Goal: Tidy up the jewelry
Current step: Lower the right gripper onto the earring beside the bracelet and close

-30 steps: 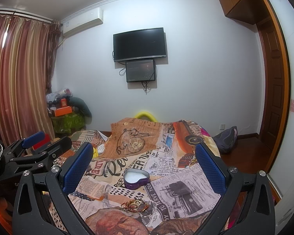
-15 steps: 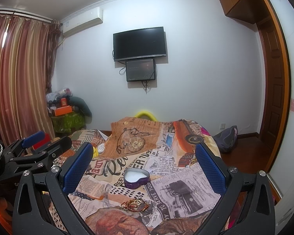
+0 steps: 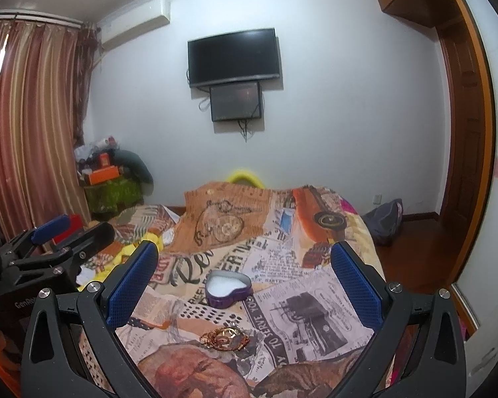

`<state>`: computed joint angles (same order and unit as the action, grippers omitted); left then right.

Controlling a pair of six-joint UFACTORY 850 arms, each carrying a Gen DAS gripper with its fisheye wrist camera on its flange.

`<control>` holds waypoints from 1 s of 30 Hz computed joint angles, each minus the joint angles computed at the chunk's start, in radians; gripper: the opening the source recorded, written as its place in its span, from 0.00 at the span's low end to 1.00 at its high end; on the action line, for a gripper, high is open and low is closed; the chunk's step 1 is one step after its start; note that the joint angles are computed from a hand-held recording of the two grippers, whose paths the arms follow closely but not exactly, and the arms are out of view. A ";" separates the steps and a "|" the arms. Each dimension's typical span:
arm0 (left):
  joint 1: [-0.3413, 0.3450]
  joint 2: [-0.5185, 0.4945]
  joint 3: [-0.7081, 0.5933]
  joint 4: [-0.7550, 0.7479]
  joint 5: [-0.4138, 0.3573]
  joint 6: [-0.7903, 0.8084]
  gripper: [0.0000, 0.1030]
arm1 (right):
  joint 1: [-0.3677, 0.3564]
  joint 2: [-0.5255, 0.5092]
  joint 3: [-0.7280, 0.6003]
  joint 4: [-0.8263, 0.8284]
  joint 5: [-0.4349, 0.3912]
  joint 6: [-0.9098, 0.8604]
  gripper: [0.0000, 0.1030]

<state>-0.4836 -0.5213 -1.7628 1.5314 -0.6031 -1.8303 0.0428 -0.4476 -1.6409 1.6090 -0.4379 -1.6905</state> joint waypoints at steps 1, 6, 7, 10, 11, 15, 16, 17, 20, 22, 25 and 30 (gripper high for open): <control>0.005 -0.008 -0.010 -0.023 0.007 0.020 1.00 | 0.003 -0.014 -0.014 -0.045 0.010 0.040 1.00; 0.035 -0.064 -0.070 -0.181 0.039 0.159 1.00 | 0.014 -0.085 -0.086 -0.318 0.036 0.283 1.00; 0.043 -0.079 -0.086 -0.227 0.044 0.200 1.00 | 0.014 -0.096 -0.099 -0.361 0.036 0.323 1.00; 0.061 -0.114 -0.119 -0.336 0.062 0.293 0.96 | 0.015 -0.140 -0.148 -0.523 0.025 0.480 1.00; 0.065 -0.121 -0.122 -0.363 0.065 0.316 0.95 | 0.015 -0.158 -0.168 -0.583 0.014 0.538 1.00; 0.084 -0.173 -0.173 -0.517 0.063 0.467 0.87 | 0.014 -0.212 -0.235 -0.742 -0.034 0.697 0.97; 0.088 -0.187 -0.188 -0.558 0.061 0.508 0.85 | 0.015 -0.224 -0.250 -0.765 -0.045 0.720 0.95; 0.095 -0.205 -0.207 -0.608 0.060 0.556 0.83 | 0.015 -0.237 -0.266 -0.791 -0.058 0.744 0.92; 0.110 -0.243 -0.244 -0.736 0.056 0.669 0.74 | 0.017 -0.281 -0.318 -0.868 -0.100 0.807 0.83; 0.119 -0.262 -0.263 -0.825 0.054 0.745 0.70 | 0.018 -0.313 -0.356 -0.903 -0.136 0.835 0.78; 0.129 -0.304 -0.311 -0.927 0.033 0.836 0.62 | 0.022 -0.368 -0.427 -0.949 -0.207 0.873 0.69; 0.141 -0.352 -0.366 -1.016 0.010 0.921 0.54 | 0.028 -0.453 -0.552 -0.977 -0.328 0.896 0.55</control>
<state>-0.3426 -0.8732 -2.1290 0.5152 -0.5934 -0.9097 0.0710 -0.9005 -2.1926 0.6316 -0.7660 -0.7949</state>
